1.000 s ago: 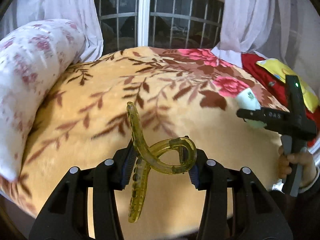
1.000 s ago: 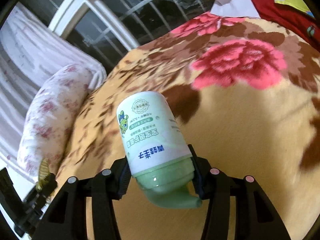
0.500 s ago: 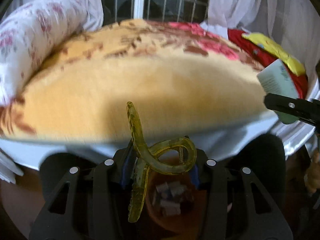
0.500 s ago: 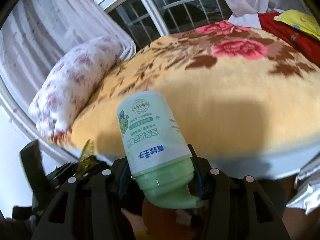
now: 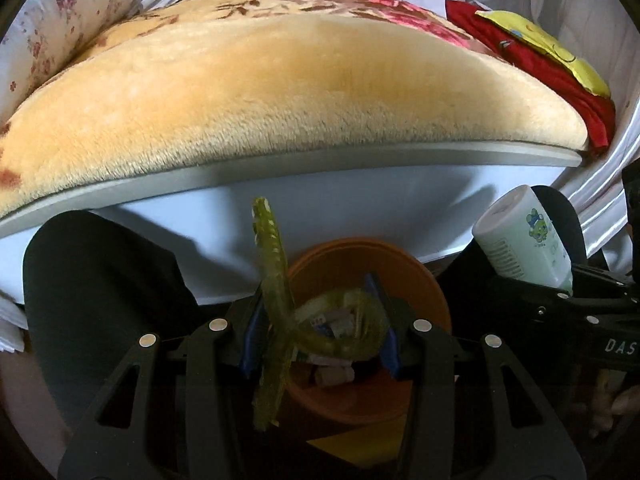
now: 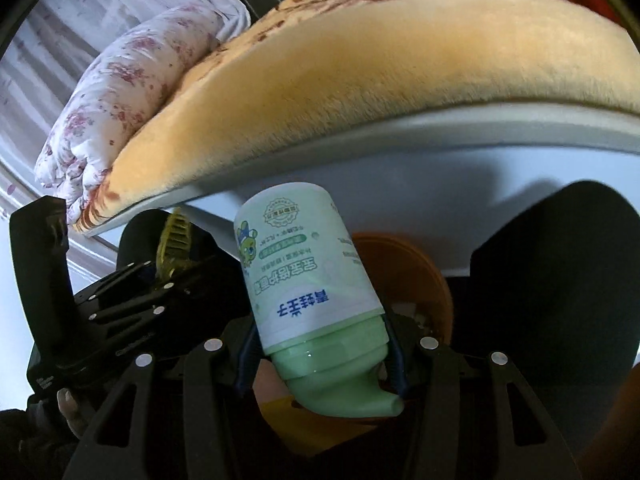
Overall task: Collect trash
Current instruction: 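Drop the green-capped bottle and yellow hair clip into the orange bucket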
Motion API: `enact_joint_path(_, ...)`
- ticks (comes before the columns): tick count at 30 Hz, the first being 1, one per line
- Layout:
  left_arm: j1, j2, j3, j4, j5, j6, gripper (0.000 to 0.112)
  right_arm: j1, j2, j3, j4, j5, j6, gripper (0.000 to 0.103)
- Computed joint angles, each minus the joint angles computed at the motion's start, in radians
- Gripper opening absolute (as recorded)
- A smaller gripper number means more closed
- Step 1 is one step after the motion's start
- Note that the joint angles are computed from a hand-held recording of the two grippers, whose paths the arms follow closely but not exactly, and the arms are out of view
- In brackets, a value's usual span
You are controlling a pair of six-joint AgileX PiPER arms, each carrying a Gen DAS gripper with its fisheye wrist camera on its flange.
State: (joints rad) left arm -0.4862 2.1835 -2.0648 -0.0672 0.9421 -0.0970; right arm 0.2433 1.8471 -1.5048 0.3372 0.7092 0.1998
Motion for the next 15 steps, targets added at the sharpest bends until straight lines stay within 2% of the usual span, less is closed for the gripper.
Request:
enact_joint_path(11,-0.004,0.047,-0.068,-0.009,0.051,0.010,0.045,-0.007,0.014,-0.003,0.007,0.021,0.008,0.050)
enact_joint_path(12,-0.002,0.064,-0.095,-0.016,0.070,0.020,0.047,-0.011,0.023,-0.012,0.014,0.033,0.004,0.053)
enact_joint_path(13,-0.003,0.077,-0.117,-0.016,0.089,0.022,0.052,-0.013,0.032,-0.022,0.013,0.046,0.011,0.066)
enact_joint_path(14,-0.005,0.096,-0.145,-0.004,0.115,0.012,0.071,-0.015,0.040,-0.029,0.009,0.056,0.021,0.072)
enact_joint_path(15,-0.006,0.104,-0.155,0.002,0.123,0.004,0.079,-0.018,0.043,-0.028,0.004,0.058,0.036,0.074)
